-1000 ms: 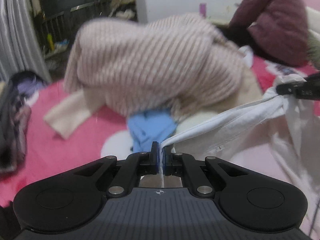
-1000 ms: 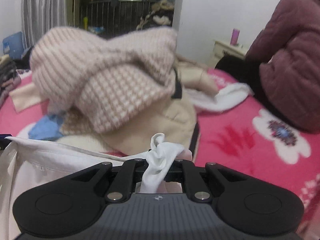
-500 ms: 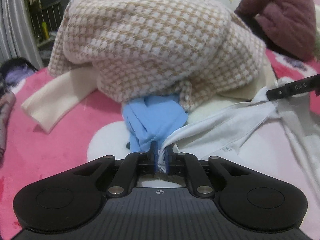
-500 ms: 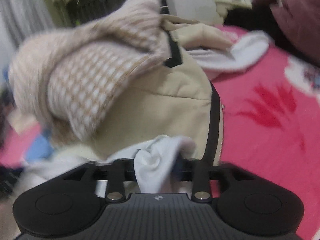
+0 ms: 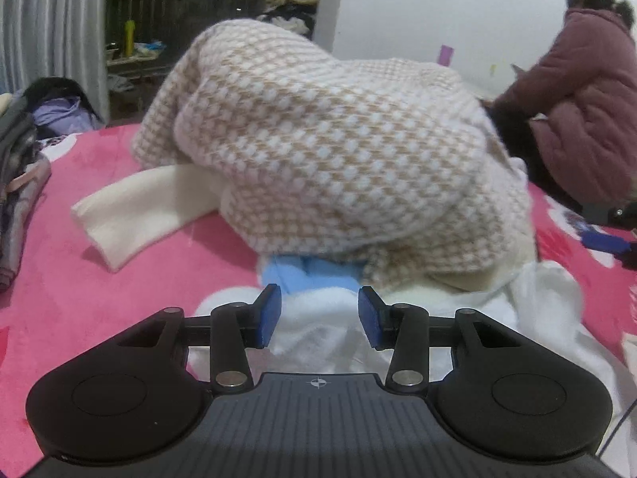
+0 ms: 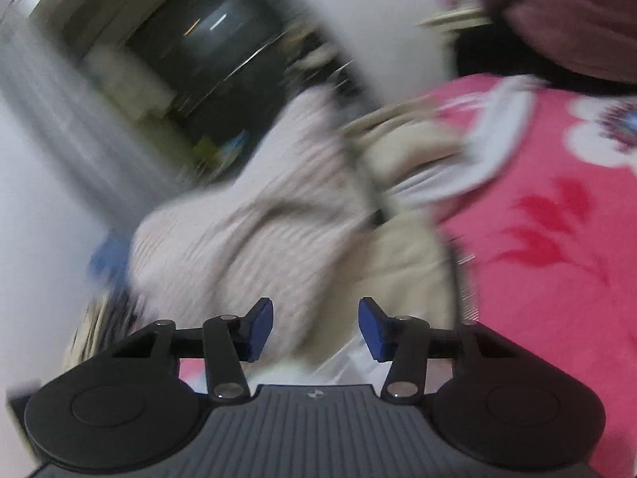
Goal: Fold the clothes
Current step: 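Lower the shirt onto the bed and open both tools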
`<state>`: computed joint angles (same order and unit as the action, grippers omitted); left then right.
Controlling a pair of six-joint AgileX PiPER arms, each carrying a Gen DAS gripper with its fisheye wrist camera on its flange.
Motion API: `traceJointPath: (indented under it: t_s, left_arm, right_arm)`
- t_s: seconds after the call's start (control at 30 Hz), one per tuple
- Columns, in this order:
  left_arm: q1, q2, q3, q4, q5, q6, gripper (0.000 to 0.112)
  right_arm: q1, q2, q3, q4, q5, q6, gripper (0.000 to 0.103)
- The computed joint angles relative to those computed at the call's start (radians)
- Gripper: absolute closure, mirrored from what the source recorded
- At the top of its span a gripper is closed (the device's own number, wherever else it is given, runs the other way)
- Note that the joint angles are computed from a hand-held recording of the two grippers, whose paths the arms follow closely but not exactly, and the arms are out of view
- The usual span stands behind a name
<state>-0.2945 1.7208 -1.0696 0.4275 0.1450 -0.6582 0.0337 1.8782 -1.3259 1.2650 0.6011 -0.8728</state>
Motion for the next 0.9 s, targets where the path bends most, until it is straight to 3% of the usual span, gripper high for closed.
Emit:
traceJointPath:
  t_s: [0.07, 0.17, 0.23, 0.3, 0.37, 0.5, 0.6, 0.7, 0.8, 0.9]
  left_arm:
    - [-0.007, -0.013, 0.012, -0.043, 0.01, 0.053, 0.07]
    - [-0.016, -0.039, 0.053, 0.123, 0.016, -0.119, 0.07]
    - [-0.005, -0.066, 0.079, 0.142, 0.032, -0.147, 0.07]
    - [0.02, -0.114, 0.102, 0.071, 0.057, -0.086, 0.07]
    - [0.054, -0.181, 0.129, 0.008, 0.077, -0.028, 0.07]
    - [0.152, -0.353, 0.157, -0.228, 0.169, 0.215, 0.069]
    - [0.231, -0.485, 0.145, -0.354, 0.257, 0.387, 0.069]
    - [0.289, -0.604, 0.103, -0.38, 0.366, 0.482, 0.068]
    - [0.361, -0.703, 0.015, -0.436, 0.503, 0.603, 0.068]
    - [0.509, -0.779, -0.115, -0.577, 0.637, 0.796, 0.066]
  right_arm:
    - [0.063, 0.025, -0.061, -0.184, 0.031, 0.117, 0.059]
    - [0.162, 0.114, -0.174, -0.438, 0.055, 0.324, 0.06]
    - [0.202, 0.194, -0.256, -0.578, 0.038, 0.508, 0.068]
    - [0.216, 0.201, -0.226, -0.593, -0.082, 0.566, 0.073]
    - [0.209, 0.165, -0.156, -0.448, -0.182, 0.492, 0.073]
    - [0.193, -0.025, 0.043, -0.061, -0.233, 0.132, 0.073]
    - [0.169, -0.203, 0.185, 0.138, -0.201, -0.107, 0.073]
    - [0.116, -0.45, 0.312, 0.156, -0.125, -0.176, 0.072]
    - [0.054, -0.728, 0.403, 0.046, -0.054, -0.093, 0.069]
    - [-0.125, -0.997, 0.412, -0.053, 0.171, 0.022, 0.055]
